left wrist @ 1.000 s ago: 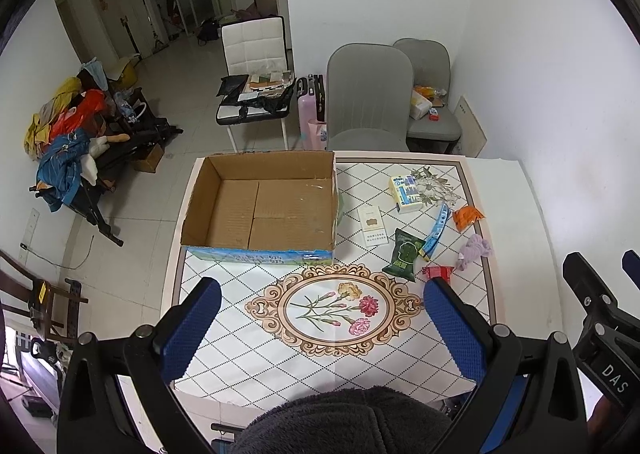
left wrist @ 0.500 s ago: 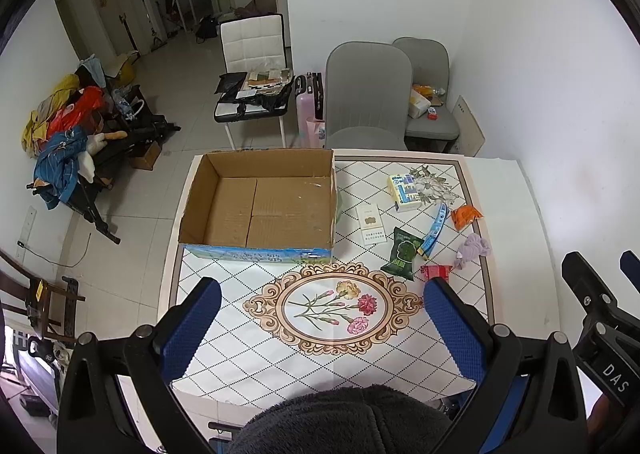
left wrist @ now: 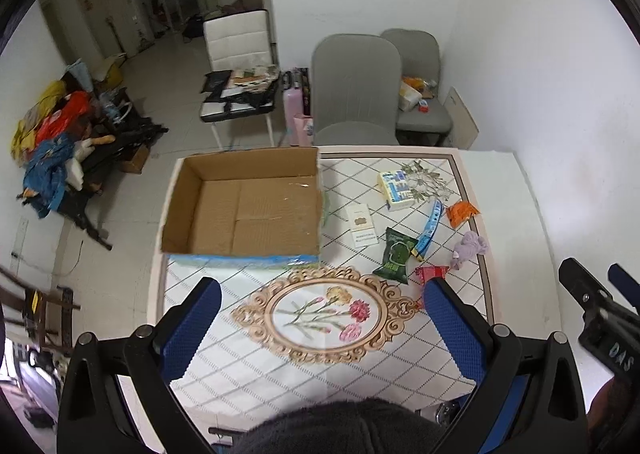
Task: Organize soft objects
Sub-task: 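Grasp the green Deeyeo bag with the left gripper while the right grasps the red packet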
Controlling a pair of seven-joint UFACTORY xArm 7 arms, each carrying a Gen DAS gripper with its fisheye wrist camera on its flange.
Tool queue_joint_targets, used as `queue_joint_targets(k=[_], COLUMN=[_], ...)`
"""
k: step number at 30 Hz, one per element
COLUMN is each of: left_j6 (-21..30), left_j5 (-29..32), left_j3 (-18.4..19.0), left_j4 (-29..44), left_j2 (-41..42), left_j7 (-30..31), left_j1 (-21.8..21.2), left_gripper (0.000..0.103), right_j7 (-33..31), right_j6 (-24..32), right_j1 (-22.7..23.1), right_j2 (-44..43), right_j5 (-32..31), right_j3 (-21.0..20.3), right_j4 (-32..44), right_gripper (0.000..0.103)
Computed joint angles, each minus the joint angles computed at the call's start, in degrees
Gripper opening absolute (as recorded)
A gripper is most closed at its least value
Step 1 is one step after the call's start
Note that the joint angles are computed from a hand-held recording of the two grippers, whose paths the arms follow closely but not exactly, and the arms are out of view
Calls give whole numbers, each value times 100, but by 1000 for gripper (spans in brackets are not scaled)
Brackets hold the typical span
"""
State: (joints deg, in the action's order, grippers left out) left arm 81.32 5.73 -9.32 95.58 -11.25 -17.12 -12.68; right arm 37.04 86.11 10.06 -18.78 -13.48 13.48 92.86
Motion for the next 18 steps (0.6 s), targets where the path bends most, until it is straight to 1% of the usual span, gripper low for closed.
queue_joint_targets(k=[3,6,7,8,9,11,15,17,18], left_j6=[-108,-267,-261,-279,-304,-163,110,246,400], left_j5=[-16,33,125,93,84,293,215,153,117], left_j3=[-70,-85,-99,-77,-59,-12,144,212,237], left_j4=[37,70,152,193,256,553,1007,1298,1556], left_j2=[564,1164,1454,1658,1873,2467,3306,3735,4017], left_j7=[85,121,108,145,170,180,347,394,449], left_j1=[-108,-289,-379,-446,-517,-723,-917,-984,-1016], left_gripper=[103,103,103,103,103,103,103,103,103], right_j7=[-71,-320,-381,-489,-551,-708,-909,-1041,-1161], right_j6=[-300,-897,-1055,-1308,-1444,-1878,-2449,-2560,-2651], right_j1=[-114,-240,-293,-336,-383,-460,-504,-503,-507], right_j2=[-121,-134,-66,79,228,611,1434,1787,1971], right_j5=[446,1034,1134,1333,1451,1796,2227,2432,2611], right_j3=[-444,-874,-937,-1043,-1092,-1204,-1190,-1161,-1151], right_j4=[-845,-1963,-2243,-2575,-2758,-3151,-3418,-3402,-3415], right_gripper=[103,103,103,103,103,103,101,101,101])
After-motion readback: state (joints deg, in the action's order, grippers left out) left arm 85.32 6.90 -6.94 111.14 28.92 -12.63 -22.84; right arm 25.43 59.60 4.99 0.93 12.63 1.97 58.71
